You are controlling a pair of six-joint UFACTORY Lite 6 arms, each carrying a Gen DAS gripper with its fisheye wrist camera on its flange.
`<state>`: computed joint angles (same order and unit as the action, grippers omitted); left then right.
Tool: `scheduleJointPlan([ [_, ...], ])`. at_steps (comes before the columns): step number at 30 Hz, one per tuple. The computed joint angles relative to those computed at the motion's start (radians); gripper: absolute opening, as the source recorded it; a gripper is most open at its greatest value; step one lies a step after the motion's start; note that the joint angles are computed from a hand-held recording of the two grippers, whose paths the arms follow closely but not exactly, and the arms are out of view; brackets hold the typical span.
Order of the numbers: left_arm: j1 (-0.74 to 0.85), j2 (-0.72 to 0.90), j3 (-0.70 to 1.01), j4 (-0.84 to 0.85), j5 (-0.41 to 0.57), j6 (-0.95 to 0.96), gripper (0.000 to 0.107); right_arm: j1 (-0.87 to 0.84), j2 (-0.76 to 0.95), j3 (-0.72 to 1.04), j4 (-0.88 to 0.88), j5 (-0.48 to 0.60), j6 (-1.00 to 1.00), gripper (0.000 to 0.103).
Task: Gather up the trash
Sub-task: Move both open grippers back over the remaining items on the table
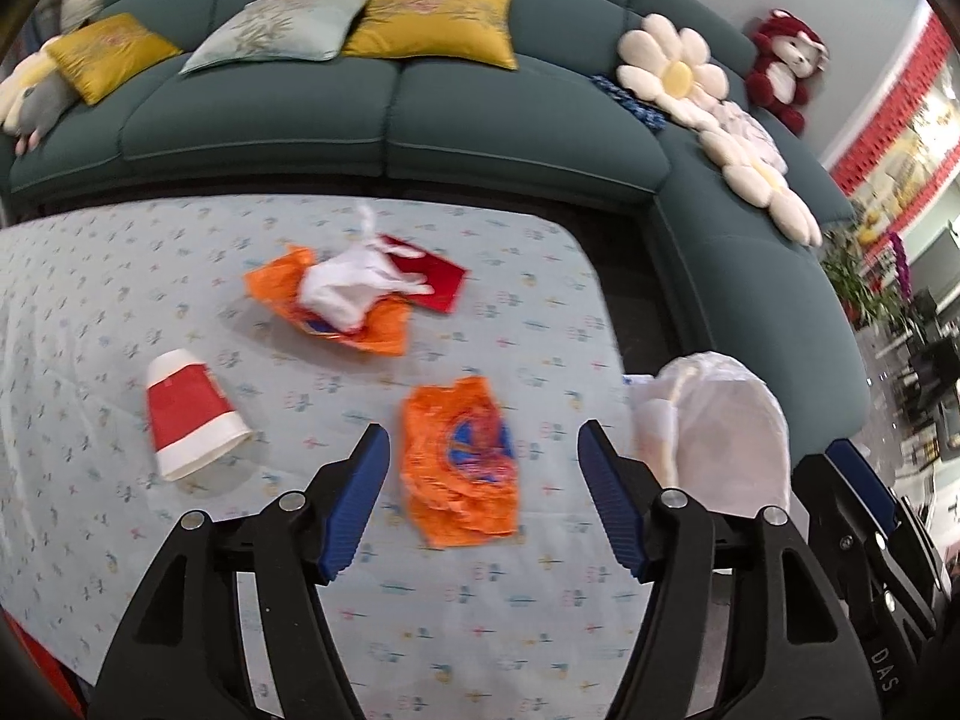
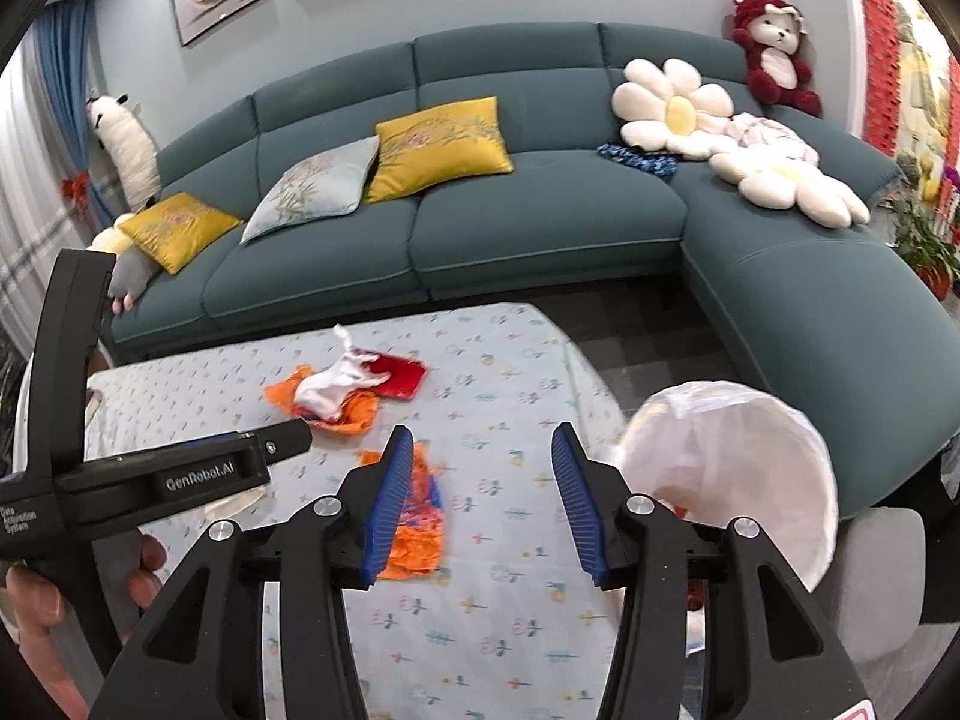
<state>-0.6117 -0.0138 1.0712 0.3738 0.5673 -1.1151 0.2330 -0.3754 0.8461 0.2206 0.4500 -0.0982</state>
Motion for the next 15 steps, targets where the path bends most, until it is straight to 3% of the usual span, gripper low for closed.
scheduleJointPlan([
  [7,0.158,-0.135,-0.196,-0.047,-0.046,0.084,0.075,0.150,0.079,-0.010,-0.154,-0.059,0.212,0.051],
  [15,0.378,-0.221,-0.367,-0.149,-0.106,0.284,0.082,0.300,0.252,0.020,-0.326,-0.128,0.445,0.053],
])
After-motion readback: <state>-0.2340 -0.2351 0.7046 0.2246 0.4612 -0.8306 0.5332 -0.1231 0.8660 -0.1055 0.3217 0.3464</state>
